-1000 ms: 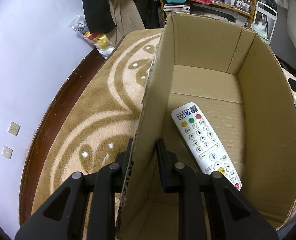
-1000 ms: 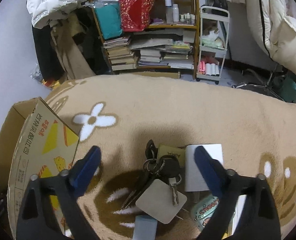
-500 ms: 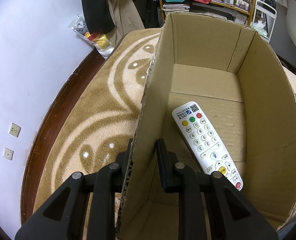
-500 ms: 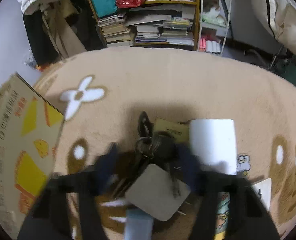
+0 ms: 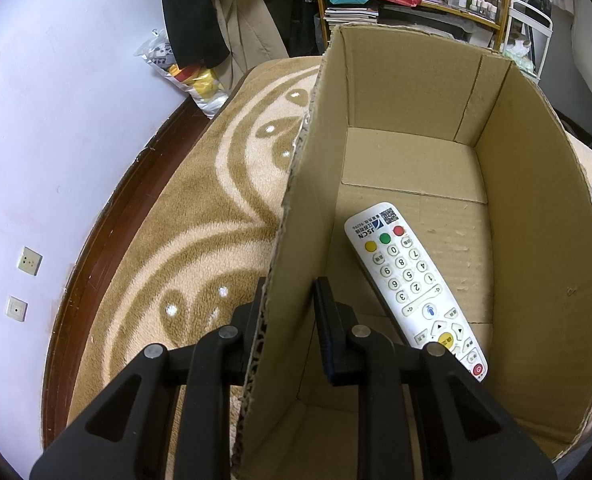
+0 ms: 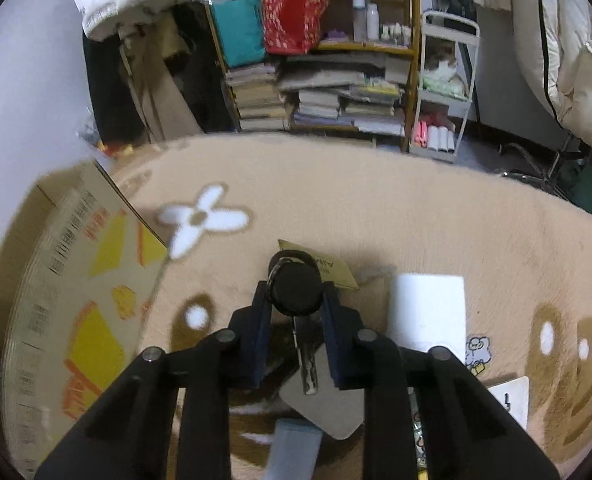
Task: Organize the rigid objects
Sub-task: 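Lower the right tool onto the key ring and grasp it, then carry the key ring into the box with the right tool and release it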
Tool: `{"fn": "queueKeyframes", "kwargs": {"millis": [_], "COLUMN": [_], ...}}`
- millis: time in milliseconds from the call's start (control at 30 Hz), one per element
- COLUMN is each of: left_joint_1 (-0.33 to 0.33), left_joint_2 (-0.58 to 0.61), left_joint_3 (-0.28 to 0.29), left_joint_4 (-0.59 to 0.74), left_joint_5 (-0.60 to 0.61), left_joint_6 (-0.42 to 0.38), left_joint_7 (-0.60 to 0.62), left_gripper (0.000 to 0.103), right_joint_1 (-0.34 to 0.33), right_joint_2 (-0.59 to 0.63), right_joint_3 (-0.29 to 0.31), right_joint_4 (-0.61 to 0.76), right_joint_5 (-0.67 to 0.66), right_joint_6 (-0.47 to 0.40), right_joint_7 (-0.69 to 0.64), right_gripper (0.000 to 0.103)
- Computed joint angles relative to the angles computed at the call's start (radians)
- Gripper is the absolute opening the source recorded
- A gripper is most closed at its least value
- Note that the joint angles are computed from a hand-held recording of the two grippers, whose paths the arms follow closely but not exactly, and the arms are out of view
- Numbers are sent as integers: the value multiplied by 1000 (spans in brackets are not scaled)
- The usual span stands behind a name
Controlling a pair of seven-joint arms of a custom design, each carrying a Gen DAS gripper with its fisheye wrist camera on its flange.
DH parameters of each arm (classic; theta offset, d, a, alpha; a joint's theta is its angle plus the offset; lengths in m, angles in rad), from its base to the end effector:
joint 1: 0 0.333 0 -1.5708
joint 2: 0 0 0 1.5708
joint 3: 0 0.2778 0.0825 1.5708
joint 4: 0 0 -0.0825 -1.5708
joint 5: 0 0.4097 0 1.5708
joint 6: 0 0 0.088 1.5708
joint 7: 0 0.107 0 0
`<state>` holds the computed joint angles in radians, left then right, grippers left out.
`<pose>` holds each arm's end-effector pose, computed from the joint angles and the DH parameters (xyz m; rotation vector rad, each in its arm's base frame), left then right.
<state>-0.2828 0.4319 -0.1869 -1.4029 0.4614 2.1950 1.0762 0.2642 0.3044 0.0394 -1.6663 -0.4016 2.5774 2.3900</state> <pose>0.6663 -0.2955 0.4612 -1.7547 2.0307 -0.3340 0.6708 0.2144 0.4510 -1.5777 2.0253 -0.5664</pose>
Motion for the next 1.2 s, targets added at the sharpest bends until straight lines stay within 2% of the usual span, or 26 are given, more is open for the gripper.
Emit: {"fn": "queueKeyframes", "kwargs": {"millis": [233, 500, 867, 1200], "left_joint_1": [-1, -3, -6, -8], "left_joint_2": [1, 5, 5, -1], "left_joint_3": [0, 1, 1, 2], "left_joint_4": [2, 8, 8, -3], "left_joint_5": [0, 5, 10, 18], "left_joint_6": [-1, -5, -4, 1], "left_joint_7": [0, 1, 2, -2], "left_gripper": [21, 21, 21, 21], "right_joint_1": [17, 40, 70, 83], "right_joint_2": [-50, -49, -32, 4], "right_joint_3": [-11, 6, 36, 82], "right_joint_4": [-24, 21, 64, 93], "right_joint_5": [-64, -100, -63, 44], "right_joint_6": [70, 113, 172, 189], "right_joint_7": [65, 45, -40, -170], "right_gripper": [25, 25, 25, 25]}}
